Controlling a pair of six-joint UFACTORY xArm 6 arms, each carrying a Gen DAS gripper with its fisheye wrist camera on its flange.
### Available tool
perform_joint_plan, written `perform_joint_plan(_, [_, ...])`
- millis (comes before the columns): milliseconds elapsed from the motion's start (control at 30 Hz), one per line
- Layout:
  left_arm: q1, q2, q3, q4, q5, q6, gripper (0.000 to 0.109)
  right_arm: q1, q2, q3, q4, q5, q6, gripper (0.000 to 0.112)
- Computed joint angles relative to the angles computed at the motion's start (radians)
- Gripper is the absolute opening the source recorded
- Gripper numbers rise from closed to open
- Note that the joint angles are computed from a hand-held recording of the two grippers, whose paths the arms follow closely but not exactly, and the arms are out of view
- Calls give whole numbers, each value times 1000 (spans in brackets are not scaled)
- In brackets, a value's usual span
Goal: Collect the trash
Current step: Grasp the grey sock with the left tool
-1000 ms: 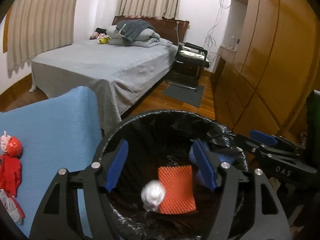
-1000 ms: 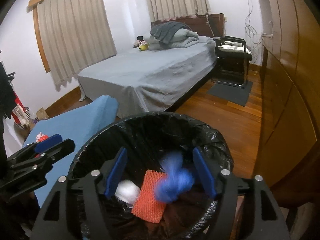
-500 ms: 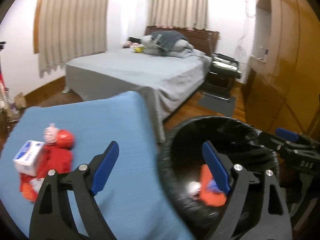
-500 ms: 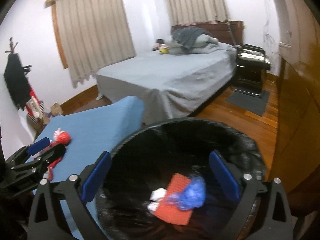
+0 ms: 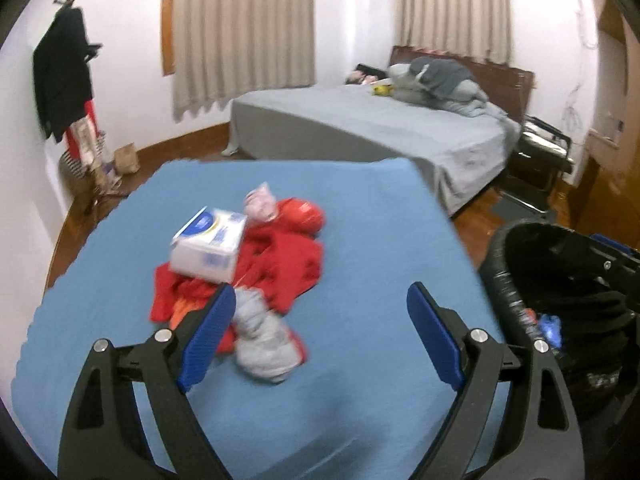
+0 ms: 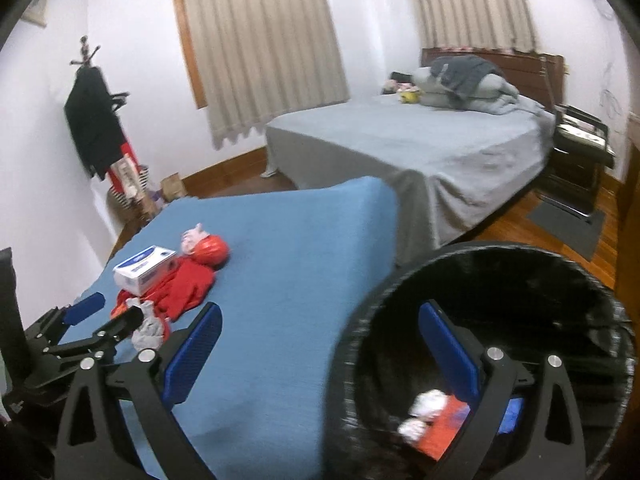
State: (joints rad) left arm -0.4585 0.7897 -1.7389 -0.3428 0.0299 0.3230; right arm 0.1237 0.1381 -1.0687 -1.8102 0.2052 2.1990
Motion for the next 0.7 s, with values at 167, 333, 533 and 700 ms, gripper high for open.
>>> perform_joint_plan(167, [26, 41, -39, 43, 45, -61, 70, 24, 95, -76, 69, -30, -84, 97])
perform_joint_plan(333, [42, 113, -135, 84, 119, -111, 62, 32, 139, -108, 125, -42, -147, 97])
perform_joint_plan(533, [58, 168, -205, 224, 158, -258, 53, 27, 168, -131, 171, -55, -196, 97])
perform_joint_plan(700, [68, 142, -168, 207, 132, -258, 23, 33, 186, -153, 177, -59, -204, 97])
